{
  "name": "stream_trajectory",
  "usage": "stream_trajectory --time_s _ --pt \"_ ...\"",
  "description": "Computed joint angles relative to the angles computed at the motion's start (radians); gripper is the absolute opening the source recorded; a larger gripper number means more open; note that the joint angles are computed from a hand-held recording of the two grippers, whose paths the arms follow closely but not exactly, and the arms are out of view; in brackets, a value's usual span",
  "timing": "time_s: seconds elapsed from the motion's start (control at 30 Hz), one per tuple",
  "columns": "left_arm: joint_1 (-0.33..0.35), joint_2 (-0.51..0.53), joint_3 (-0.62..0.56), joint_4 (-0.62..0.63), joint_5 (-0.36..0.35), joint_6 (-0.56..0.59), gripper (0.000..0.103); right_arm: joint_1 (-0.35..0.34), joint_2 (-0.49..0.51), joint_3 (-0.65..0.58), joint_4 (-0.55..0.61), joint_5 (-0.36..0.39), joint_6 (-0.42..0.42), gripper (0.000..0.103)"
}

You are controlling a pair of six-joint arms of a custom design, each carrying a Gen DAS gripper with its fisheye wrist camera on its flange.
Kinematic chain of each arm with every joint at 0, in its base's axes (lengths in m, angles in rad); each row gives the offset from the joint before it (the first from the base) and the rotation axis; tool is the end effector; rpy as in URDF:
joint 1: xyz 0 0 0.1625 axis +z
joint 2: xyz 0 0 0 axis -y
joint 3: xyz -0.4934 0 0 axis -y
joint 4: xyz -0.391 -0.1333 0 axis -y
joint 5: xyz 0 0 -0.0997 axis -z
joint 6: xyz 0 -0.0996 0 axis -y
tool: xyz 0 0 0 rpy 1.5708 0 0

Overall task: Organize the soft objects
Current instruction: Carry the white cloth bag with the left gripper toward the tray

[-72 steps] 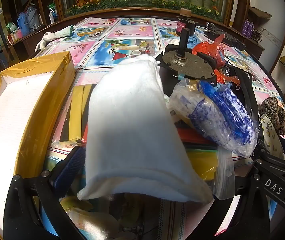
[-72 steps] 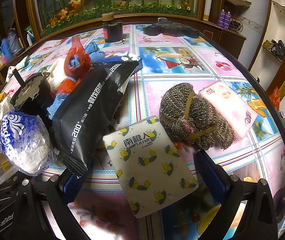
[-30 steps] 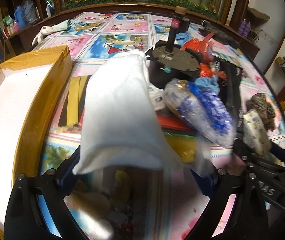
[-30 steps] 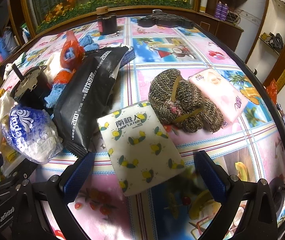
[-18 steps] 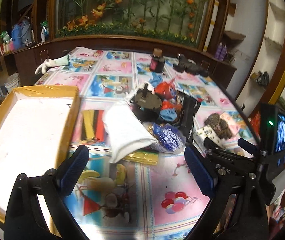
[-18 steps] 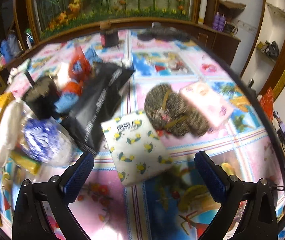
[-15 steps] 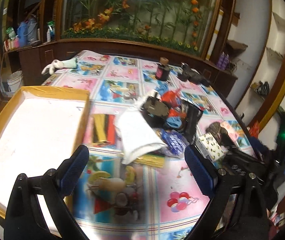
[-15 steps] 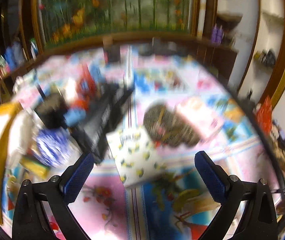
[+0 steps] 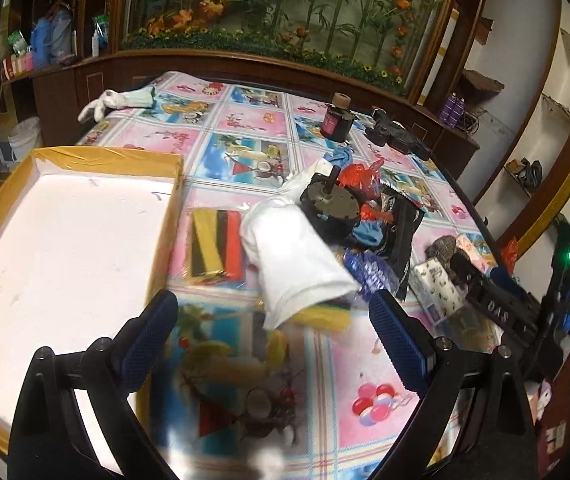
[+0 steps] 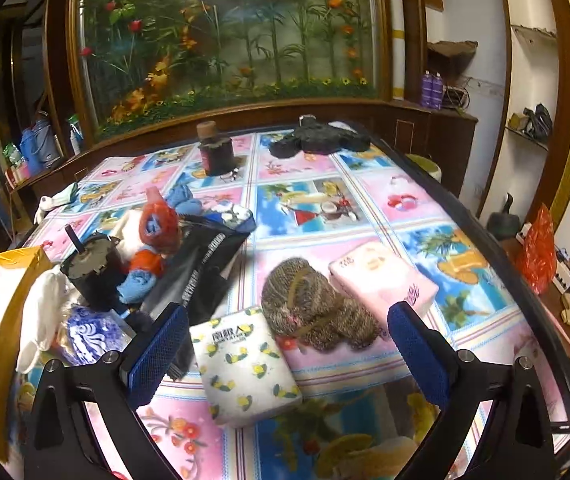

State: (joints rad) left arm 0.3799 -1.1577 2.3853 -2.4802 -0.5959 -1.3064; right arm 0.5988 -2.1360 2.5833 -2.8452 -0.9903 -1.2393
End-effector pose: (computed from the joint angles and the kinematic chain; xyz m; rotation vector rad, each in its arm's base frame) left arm -0.2978 -0.3512 0.1619 0.0636 2.3476 -1.0578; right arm -0.0734 -0.2776 0.4270 0.6364 -2.3544 1.1216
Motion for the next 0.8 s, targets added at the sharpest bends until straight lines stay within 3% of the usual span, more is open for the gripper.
stream_trajectory --time_s 0.07,0.13,0.23,0.4,0.47,0.5,0.53,0.63,0.8 --pt "0.036 0.025 -0.016 -0.071 0.005 0.06 0.097 0.063 0.029 -0.02 -0.009 -0.039 0.025 0.099" --pt "0.075 0.045 -0.041 -0.091 0.001 0.093 0.097 0.093 0.077 -0.003 -0.117 -0.069 0.053 0.099" --pt "0.14 0.072 -0.064 -0.164 -0.048 0.137 0.097 0.073 0.066 0.018 -0.133 -0.043 0.017 0.099" --pt "0.182 0.101 -0.101 -0.124 -0.078 0.134 0.096 0.063 0.063 0.045 -0.161 -0.034 -0.023 0.1" --pt "0.188 0.103 -0.099 -0.145 -0.097 0.162 0.066 0.075 0.073 0.051 -0.182 -0.051 -0.023 0.1" --pt "0.198 0.103 -0.1 -0.164 -0.13 0.186 0.033 0.078 0.076 0.052 -0.189 -0.057 -0.022 0.1" --pt "0.206 0.103 -0.099 -0.18 -0.154 0.192 0.027 0.08 0.078 0.051 -0.188 -0.06 -0.022 0.1" --pt "0.18 0.096 -0.079 -0.187 -0.133 0.184 0.019 0.094 0.092 0.051 -0.207 -0.079 -0.015 0.1" --pt "0.122 0.067 -0.037 -0.274 -0.116 0.199 0.018 0.106 0.106 0.053 -0.23 -0.094 -0.009 0.1"
